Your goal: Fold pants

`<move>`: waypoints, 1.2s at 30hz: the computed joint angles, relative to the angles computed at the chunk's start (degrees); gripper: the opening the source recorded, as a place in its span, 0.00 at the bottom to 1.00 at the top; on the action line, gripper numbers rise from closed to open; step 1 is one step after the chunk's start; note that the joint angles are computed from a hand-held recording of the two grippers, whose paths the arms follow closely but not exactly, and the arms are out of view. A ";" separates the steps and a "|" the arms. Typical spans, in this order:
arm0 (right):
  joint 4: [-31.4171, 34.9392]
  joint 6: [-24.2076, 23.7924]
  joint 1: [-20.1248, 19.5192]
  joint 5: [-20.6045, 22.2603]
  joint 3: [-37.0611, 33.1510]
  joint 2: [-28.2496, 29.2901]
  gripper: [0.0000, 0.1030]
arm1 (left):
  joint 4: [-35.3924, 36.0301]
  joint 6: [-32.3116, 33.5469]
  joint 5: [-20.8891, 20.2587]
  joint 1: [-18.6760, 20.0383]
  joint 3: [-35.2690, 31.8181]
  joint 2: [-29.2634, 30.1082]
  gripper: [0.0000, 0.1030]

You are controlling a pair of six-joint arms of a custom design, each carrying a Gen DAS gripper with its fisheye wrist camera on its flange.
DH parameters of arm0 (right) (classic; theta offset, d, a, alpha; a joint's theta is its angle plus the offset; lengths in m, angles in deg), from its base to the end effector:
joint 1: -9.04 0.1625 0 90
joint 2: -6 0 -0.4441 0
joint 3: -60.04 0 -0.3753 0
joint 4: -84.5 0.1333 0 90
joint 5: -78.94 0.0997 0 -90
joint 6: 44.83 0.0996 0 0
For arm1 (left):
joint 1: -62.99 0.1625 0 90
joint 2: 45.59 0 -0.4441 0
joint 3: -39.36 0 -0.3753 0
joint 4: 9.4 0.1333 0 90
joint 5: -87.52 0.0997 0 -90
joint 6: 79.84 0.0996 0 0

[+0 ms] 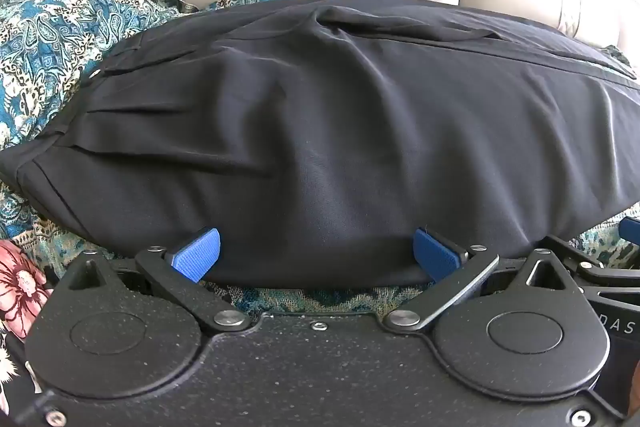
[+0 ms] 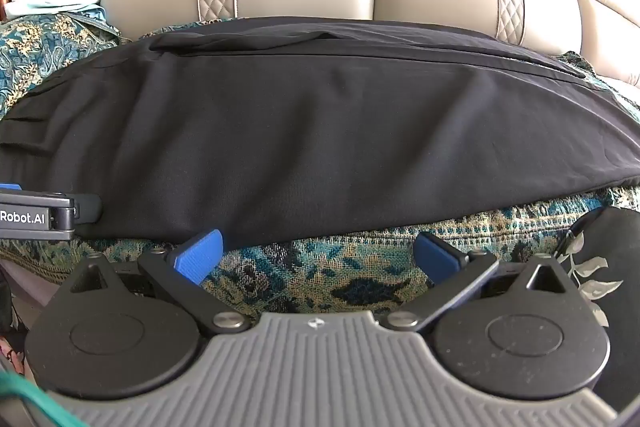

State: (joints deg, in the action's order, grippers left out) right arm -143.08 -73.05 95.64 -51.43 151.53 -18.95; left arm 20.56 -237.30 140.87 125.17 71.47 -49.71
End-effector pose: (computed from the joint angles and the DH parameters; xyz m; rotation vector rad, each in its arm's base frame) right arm 0.0297 -0.6591 0.0752 -0.0793 -1.9791 1.1239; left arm -0.1713 -0.7376 -0.1024 0.8262 2.3015 -0.7356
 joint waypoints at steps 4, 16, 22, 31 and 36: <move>-0.06 0.07 -0.03 0.11 0.07 -0.02 1.00 | 0.39 -0.11 0.09 0.03 -0.58 0.21 1.00; -0.12 0.02 -0.01 0.10 0.07 -0.03 1.00 | 0.28 -0.12 0.04 0.01 -0.33 0.12 1.00; -0.14 0.01 -0.01 0.11 0.10 -0.04 1.00 | 0.28 -0.12 0.04 0.01 -0.33 0.12 1.00; -0.14 0.00 0.01 0.10 0.07 -0.05 1.00 | 0.16 -0.08 0.03 0.01 -0.24 0.08 1.00; -0.14 -0.01 0.01 0.09 0.05 -0.04 1.00 | 0.14 -0.08 0.01 0.01 -0.20 0.07 1.00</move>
State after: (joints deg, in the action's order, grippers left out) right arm -143.21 -73.06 95.66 -51.33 151.59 -18.99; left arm 20.70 -237.38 140.88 125.18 71.28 -49.64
